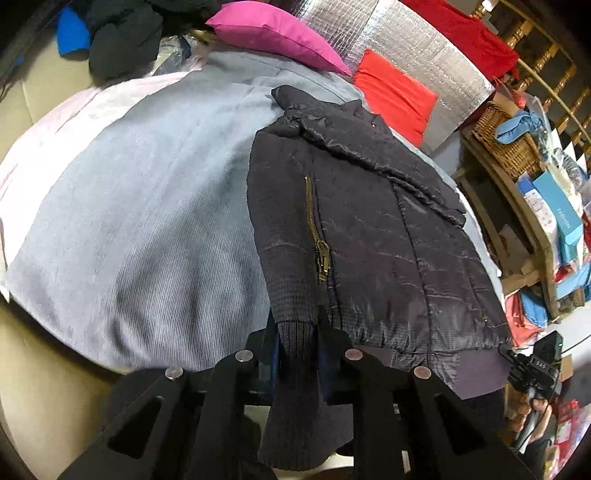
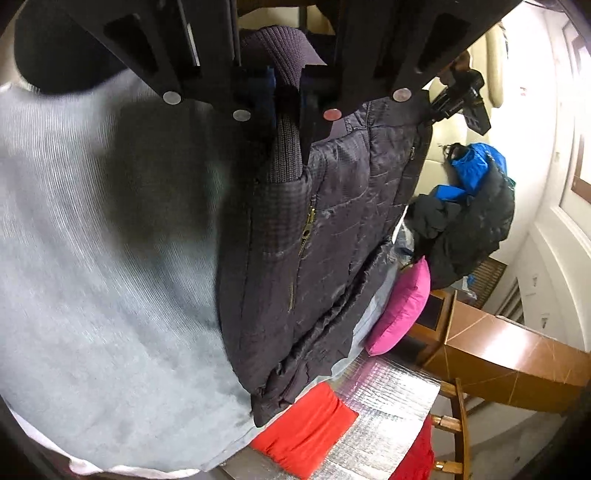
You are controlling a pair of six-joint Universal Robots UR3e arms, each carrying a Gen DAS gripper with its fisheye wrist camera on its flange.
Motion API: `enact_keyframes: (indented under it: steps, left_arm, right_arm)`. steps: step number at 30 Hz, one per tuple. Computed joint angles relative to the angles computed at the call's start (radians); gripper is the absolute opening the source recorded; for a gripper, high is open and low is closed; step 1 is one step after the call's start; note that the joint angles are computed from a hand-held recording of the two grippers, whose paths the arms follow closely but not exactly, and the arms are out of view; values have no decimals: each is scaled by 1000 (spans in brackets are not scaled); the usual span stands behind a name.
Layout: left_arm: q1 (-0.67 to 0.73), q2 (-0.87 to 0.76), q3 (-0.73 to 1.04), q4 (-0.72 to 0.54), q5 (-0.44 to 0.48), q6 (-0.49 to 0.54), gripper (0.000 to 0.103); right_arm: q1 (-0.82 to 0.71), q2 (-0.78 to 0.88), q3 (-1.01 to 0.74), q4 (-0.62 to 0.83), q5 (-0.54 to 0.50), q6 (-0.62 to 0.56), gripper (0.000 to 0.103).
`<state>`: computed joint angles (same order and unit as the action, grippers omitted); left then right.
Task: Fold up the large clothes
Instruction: 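Grasp the ribbed hem with both tools and lift it toward the collar, then roll the held hem up over the jacket body toward the collar with both tools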
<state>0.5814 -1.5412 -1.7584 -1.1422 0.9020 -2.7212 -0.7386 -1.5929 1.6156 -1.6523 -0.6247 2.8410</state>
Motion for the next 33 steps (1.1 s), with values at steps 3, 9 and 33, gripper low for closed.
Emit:
enact_keyframes:
  steps: [3,9,33]
  left_arm:
    - [26,36,-13,-38,-15,39,17]
    - [56,90,-45,-103,-15,84,17]
    - [140,91,-16,-235,-119,187,17]
  right_arm:
    - [-46,-53,1,129,25,-87,9]
    - [-116,-161,9,359,24,-236,9]
    - [-286,-213,-16,744,50,-543,9]
